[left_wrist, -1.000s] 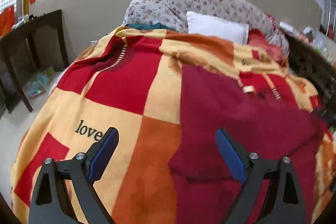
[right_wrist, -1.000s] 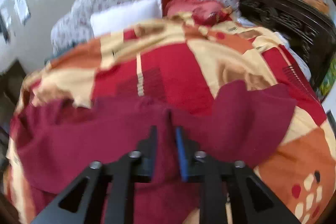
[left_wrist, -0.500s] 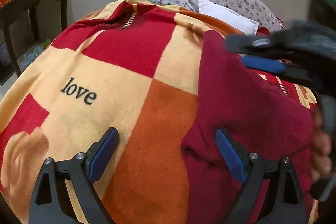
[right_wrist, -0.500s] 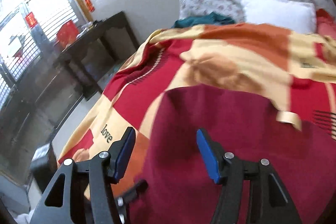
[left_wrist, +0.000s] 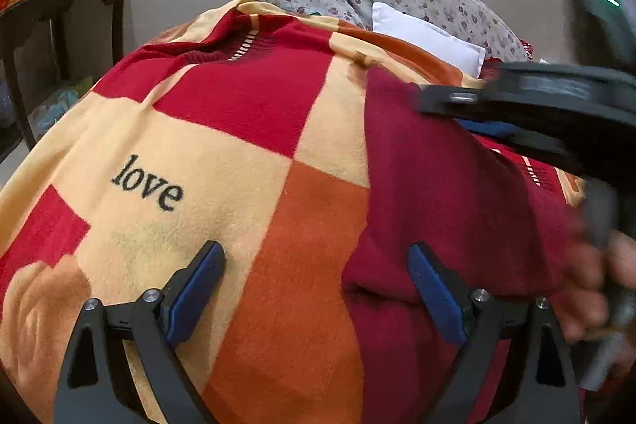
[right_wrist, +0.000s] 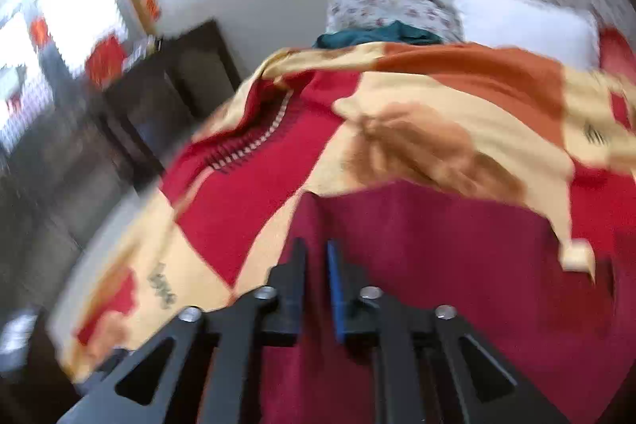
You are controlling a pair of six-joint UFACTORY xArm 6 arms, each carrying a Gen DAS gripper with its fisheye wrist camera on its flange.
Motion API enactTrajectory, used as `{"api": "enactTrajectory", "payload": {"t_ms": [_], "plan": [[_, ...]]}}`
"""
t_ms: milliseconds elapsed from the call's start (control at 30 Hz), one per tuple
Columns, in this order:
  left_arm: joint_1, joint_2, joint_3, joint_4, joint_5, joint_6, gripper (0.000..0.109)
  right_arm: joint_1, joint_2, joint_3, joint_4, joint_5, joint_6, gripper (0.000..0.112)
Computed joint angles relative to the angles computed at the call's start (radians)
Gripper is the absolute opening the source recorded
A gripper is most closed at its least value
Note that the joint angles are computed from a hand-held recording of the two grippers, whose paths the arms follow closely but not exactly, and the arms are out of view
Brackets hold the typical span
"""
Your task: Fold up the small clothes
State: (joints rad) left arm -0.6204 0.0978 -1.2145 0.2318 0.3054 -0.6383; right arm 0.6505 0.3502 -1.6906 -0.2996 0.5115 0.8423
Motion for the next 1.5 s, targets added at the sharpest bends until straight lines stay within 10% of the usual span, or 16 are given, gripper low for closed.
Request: {"api": "enactTrajectory", "payload": {"t_ms": [467, 667, 833, 867, 933, 967, 1500], "plan": [[0.003, 0.005, 0.009, 0.062, -0.018, -0.041, 0.095, 0.098, -0.275, 0.254, -0.471, 0.421, 0.379, 0.034], [-0.001, 0.007, 0.007, 0.090, -0.010, -0.056, 0.098, 0.106, -0.573, 0.518, -0.525, 0.513, 0.517, 0.081], [-0.006, 0.015, -0.007, 0.107, 0.010, -0.058, 0.100, 0.018, -0.670, 0.582, -0.497, 0.734, 0.508, 0.087], [-0.006, 0.014, -0.005, 0.108, 0.009, -0.058, 0.100, -0.045, -0.682, 0.616, -0.413, 0.677, 0.474, 0.082], [-0.005, 0.013, -0.002, 0.097, 0.003, -0.049, 0.101, -0.131, -0.738, 0.723, -0.320, 0.488, 0.460, 0.011], [-0.005, 0.014, -0.001, 0.093, 0.002, -0.046, 0.101, -0.143, -0.758, 0.758, -0.304, 0.436, 0.479, 0.006], [-0.007, -0.024, 0.021, 0.227, -0.028, -0.202, 0.103, 0.006, -0.909, 0.823, -0.443, 0.562, 0.663, 0.011]]}}
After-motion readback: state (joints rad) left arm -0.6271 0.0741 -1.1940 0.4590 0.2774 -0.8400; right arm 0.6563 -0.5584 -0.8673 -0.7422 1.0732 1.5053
